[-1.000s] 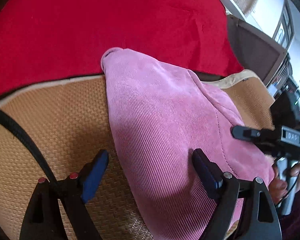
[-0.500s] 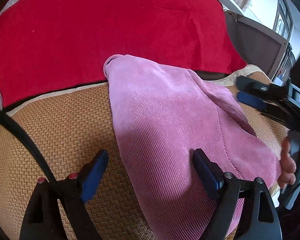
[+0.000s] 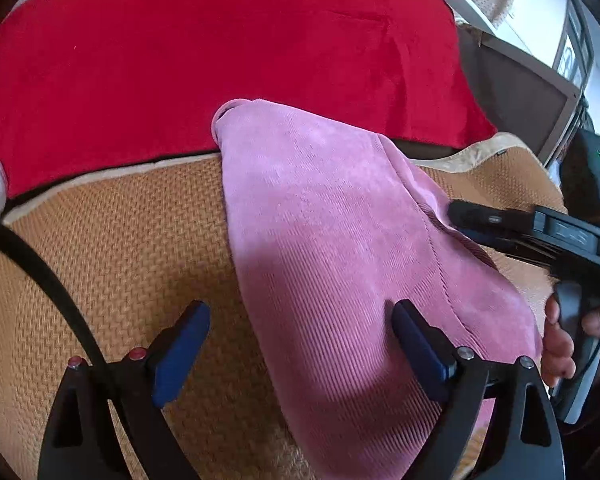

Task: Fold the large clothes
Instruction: 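Smooth the folded pink jacket with both open tools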

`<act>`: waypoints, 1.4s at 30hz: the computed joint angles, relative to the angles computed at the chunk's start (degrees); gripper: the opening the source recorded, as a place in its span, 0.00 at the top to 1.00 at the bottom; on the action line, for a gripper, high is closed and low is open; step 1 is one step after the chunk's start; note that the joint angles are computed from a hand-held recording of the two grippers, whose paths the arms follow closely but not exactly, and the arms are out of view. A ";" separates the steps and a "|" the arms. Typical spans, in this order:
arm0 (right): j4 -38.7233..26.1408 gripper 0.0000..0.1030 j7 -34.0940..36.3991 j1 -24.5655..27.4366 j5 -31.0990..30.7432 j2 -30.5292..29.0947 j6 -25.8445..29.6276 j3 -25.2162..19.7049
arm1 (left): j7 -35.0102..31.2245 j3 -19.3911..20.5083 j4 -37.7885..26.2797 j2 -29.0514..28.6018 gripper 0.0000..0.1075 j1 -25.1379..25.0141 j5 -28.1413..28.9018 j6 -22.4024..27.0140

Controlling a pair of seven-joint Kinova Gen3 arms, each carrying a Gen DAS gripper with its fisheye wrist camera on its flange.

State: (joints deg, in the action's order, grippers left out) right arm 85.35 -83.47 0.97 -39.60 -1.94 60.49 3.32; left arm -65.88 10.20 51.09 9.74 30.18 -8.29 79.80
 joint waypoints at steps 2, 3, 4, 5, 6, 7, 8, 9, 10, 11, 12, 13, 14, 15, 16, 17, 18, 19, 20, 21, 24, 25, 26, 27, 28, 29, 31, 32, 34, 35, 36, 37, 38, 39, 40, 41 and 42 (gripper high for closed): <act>0.82 0.41 2.22 0.25 -1.69 -2.14 0.27 0.67 | 0.03 -0.37 1.53 -2.26 0.14 -1.34 1.52 -1.21; 2.03 0.41 3.84 0.21 -2.09 -3.67 0.16 1.36 | 0.09 -0.44 2.60 -3.59 0.14 -2.01 1.86 -2.00; 2.18 0.43 4.52 0.63 -2.14 -4.72 0.23 0.99 | -0.12 -0.37 3.48 -4.72 0.14 -2.75 2.30 -2.48; 2.22 0.47 5.18 0.16 -2.60 -5.30 0.65 1.69 | -0.61 -0.26 4.42 -5.81 0.14 -3.55 2.83 -2.85; 2.61 0.63 6.28 -1.37 -3.11 -5.87 1.29 3.45 | -1.23 -0.03 5.25 -6.77 0.14 -4.21 3.08 -2.85; 2.13 0.66 6.45 -1.90 -2.77 -6.19 2.63 4.14 | -1.63 0.32 5.82 -7.35 0.14 -4.67 3.00 -2.53; 2.26 0.66 6.55 -3.50 -2.01 -6.59 3.25 5.52 | -1.99 0.73 6.21 -7.69 0.14 -5.00 2.98 -2.09; 2.04 0.66 5.81 -5.86 -0.31 -6.88 3.79 6.46 | -2.87 1.01 7.07 -8.18 0.14 -5.23 3.47 -1.96; 2.31 0.66 5.60 -8.10 0.76 -7.28 4.21 7.61 | -3.50 2.36 7.76 -8.44 0.14 -5.70 3.03 -1.79; 2.01 0.66 4.85 -9.40 2.16 -7.38 4.56 7.69 | -3.69 3.29 7.49 -8.01 0.14 -5.10 1.65 -1.17; 1.48 0.66 3.55 -10.00 4.49 -7.68 4.98 6.72 | -4.34 3.80 7.45 -7.43 0.14 -3.45 -0.65 -0.19; 1.24 0.67 2.33 -9.54 6.82 -7.60 5.06 4.70 | -4.86 3.39 7.87 -7.04 0.14 -1.08 -2.84 0.16; 0.59 0.67 0.50 -8.19 9.15 -6.99 5.66 2.05 | -5.44 3.01 8.96 -7.00 0.13 0.41 -4.09 -0.41; 0.12 0.66 -0.49 -6.64 11.48 -5.71 7.09 -0.61 | -5.60 2.89 9.76 -7.03 0.13 0.84 -4.42 -1.07; -0.25 0.67 -1.60 -5.40 13.81 -4.88 7.59 -3.21 | -5.74 3.36 10.45 -7.07 0.12 0.21 -3.81 -1.62; -0.37 0.67 -3.20 -5.22 16.14 -4.39 7.37 -5.11 | -5.41 4.37 10.19 -6.75 0.12 -1.48 -2.27 -1.23; -0.26 0.67 -4.65 -5.42 17.54 -4.26 6.95 -5.93 | -5.59 4.31 9.55 -6.52 0.12 -2.52 -0.46 -0.57; -0.41 0.67 -5.44 -6.08 18.00 -4.35 6.81 -5.70 | -5.73 3.62 9.00 -6.35 0.12 -2.50 0.41 -0.07; -0.65 0.67 -5.83 -7.33 18.25 -4.53 6.88 -4.71 | -5.99 3.37 8.52 -6.38 0.12 -2.32 0.36 0.34; -0.91 0.67 -5.71 -7.51 17.71 -4.88 7.01 -4.21 | -6.37 3.36 8.29 -6.43 0.12 -2.24 0.05 0.53; -1.33 0.67 -4.00 -7.71 15.84 -6.39 7.33 -2.69 | -7.64 3.63 8.09 -7.18 0.12 -1.70 -1.04 1.45; -1.15 0.67 -3.02 -7.90 15.65 -7.21 6.98 -2.48 | -8.28 4.22 8.61 -7.62 0.12 -1.91 -1.47 1.31; -1.02 0.68 -1.71 -8.22 15.62 -8.16 6.85 -2.31 | -8.72 4.34 9.17 -7.85 0.12 -1.07 -2.82 1.17; -0.94 0.68 -0.77 -8.58 15.73 -8.73 7.21 -2.22 | -8.66 5.00 9.92 -7.99 0.12 -0.77 -4.40 0.90; -0.10 0.68 -0.58 -8.86 16.26 -9.34 7.50 -2.48 | -8.21 4.61 10.81 -8.27 0.12 0.27 -5.07 0.65; 0.02 0.68 -1.22 -9.10 17.13 -9.30 8.18 -3.01 | -7.76 4.86 10.87 -7.70 0.12 0.24 -4.81 0.46; 0.60 0.67 -3.79 -9.58 20.31 -6.36 9.42 -4.98 | -7.45 5.76 11.16 -7.01 0.09 -1.75 -2.48 0.72; 0.62 0.67 -4.47 -10.46 21.32 -5.51 9.37 -5.16 | -7.36 5.40 11.23 -6.80 0.07 -1.59 -2.27 0.68; 0.98 0.67 -4.60 -10.63 22.85 -5.73 8.34 -6.23 | -6.62 4.25 10.26 -6.31 0.07 0.26 -3.49 1.44; 0.88 0.67 -4.88 -10.67 22.50 -5.82 8.48 -5.92 | -6.44 4.41 9.98 -6.35 0.07 -0.16 -3.07 1.52; 0.91 0.67 -5.15 -10.70 21.96 -5.78 8.41 -5.64 | -6.51 3.99 10.01 -6.54 0.07 -0.58 -1.87 1.40; 1.24 0.67 -4.85 -10.53 20.63 -5.82 8.32 -4.86 | -6.18 3.47 10.05 -6.53 0.07 -1.09 -0.13 1.24; 1.25 0.67 -4.42 -10.46 19.89 -5.67 8.35 -4.45 | -5.92 2.97 9.95 -6.64 0.07 -2.19 2.20 1.48; 1.57 0.66 -3.35 -10.25 19.02 -5.79 8.42 -3.81 | -5.48 2.41 9.77 -6.71 0.07 -3.19 4.42 2.03; 1.80 0.65 -2.65 -10.10 18.33 -5.93 8.32 -3.49 | -4.92 2.07 8.83 -6.33 0.07 -3.98 6.21 3.25; 2.02 0.65 -2.16 -9.97 17.80 -6.04 8.20 -3.31 | -4.39 2.58 7.12 -5.65 0.07 -5.35 7.61 5.21; 2.03 0.65 -1.96 -9.87 17.60 -6.05 8.24 -3.29 | -4.08 2.56 5.78 -5.37 0.07 -5.66 8.09 6.35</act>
State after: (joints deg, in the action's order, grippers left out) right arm 87.39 -85.43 -8.90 -22.00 -7.99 68.72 0.02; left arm -69.96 12.76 56.87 4.37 24.51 -0.21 86.15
